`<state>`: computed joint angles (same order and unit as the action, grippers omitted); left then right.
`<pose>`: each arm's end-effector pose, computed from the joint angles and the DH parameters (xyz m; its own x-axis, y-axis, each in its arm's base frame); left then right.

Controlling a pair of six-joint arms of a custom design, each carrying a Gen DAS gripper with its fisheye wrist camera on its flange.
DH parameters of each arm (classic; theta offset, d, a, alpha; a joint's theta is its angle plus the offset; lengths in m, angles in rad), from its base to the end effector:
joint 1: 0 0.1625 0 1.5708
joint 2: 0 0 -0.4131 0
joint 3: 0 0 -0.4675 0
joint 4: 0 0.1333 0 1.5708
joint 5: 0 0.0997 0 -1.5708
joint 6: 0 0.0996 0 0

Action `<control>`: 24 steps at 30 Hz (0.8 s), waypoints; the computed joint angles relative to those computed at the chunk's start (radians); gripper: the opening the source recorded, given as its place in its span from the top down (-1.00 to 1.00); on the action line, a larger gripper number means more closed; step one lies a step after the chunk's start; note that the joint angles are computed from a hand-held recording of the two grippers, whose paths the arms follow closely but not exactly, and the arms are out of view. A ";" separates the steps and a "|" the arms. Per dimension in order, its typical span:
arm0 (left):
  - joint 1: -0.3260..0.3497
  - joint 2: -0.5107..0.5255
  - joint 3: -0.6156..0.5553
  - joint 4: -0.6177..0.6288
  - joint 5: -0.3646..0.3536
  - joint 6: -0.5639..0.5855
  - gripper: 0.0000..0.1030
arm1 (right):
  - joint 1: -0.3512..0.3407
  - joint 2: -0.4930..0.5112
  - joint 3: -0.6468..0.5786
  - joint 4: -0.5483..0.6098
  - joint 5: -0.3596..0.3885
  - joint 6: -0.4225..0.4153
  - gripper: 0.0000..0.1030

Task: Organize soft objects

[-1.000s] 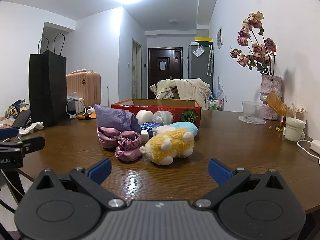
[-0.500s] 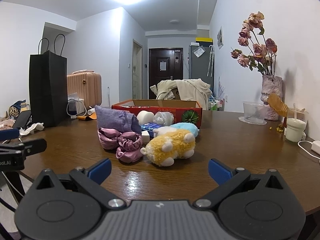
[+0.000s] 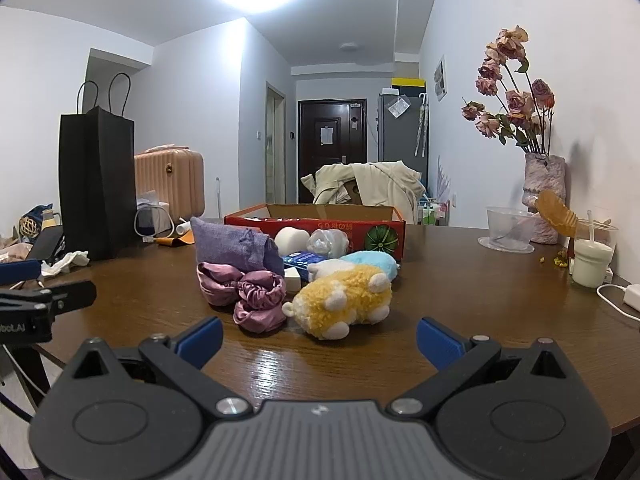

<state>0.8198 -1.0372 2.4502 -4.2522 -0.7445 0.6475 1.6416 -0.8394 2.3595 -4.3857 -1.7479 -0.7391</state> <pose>-0.1067 -0.4170 0.1316 -0.6546 0.0908 -0.7505 0.7498 0.2043 -0.6293 0.1453 -0.4119 0.0723 -0.7216 -0.1096 0.6836 -0.6838 0.2679 -0.6788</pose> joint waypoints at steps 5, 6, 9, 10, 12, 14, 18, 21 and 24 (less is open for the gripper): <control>-0.002 -0.001 -0.001 0.000 0.003 0.001 -1.00 | 0.004 -0.002 -0.001 0.004 0.001 0.000 -1.00; -0.001 -0.001 -0.001 -0.001 0.002 0.002 -1.00 | 0.004 -0.002 -0.001 0.002 0.002 0.000 -1.00; 0.000 -0.001 -0.004 -0.004 0.003 0.007 -1.00 | 0.003 -0.004 -0.002 0.004 0.005 0.002 -1.00; -0.001 -0.002 -0.004 -0.002 0.007 0.006 -1.00 | 0.004 -0.003 -0.003 0.002 0.004 0.002 -1.00; -0.002 -0.003 -0.006 0.000 0.009 0.008 -1.00 | 0.002 -0.004 -0.003 0.002 0.006 0.004 -1.00; -0.001 -0.001 -0.009 -0.002 0.010 0.010 -1.00 | 0.000 -0.006 -0.003 0.004 0.008 0.005 -1.00; -0.001 0.000 -0.011 0.003 0.010 0.011 -1.00 | -0.003 -0.005 -0.005 0.002 0.012 0.006 -1.00; 0.007 0.004 -0.010 0.002 0.001 0.012 -1.00 | -0.007 -0.005 -0.007 0.011 0.013 0.006 -1.00; 0.012 0.002 -0.007 0.008 0.003 0.009 -1.00 | -0.005 -0.004 -0.013 0.019 0.004 0.005 -1.00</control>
